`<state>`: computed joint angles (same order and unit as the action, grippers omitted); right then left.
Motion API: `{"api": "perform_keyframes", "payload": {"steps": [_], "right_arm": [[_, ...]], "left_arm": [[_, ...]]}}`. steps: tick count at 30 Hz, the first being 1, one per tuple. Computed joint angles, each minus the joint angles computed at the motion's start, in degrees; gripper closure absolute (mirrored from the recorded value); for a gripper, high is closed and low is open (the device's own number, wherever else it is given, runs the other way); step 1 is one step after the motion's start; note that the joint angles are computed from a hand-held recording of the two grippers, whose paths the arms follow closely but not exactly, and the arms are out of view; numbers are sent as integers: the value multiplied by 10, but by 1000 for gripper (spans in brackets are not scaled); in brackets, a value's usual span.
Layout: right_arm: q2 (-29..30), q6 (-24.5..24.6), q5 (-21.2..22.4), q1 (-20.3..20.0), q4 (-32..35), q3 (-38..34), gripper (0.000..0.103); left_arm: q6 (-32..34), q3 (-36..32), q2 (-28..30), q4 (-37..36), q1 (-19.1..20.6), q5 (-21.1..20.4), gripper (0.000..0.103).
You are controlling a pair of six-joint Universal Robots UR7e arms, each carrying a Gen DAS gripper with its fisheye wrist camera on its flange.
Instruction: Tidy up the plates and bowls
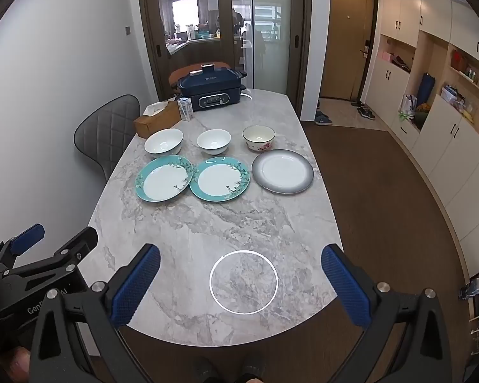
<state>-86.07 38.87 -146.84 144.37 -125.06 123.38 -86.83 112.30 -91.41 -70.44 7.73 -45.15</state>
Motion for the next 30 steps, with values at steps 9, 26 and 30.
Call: {"api": "perform_keyframes", "payload": {"steps": [9,26,30], "right_arm": [[0,9,1,0,18,-5,0],[-2,6,2,-3,15,-1,0],[-3,5,2,-4,14,0,0]], "left_arm": [[-1,1,-2,2,1,-1,0],[-10,-1,-3,14,-8,-9,0],[-9,-1,-3,13,-7,-10,0]]}}
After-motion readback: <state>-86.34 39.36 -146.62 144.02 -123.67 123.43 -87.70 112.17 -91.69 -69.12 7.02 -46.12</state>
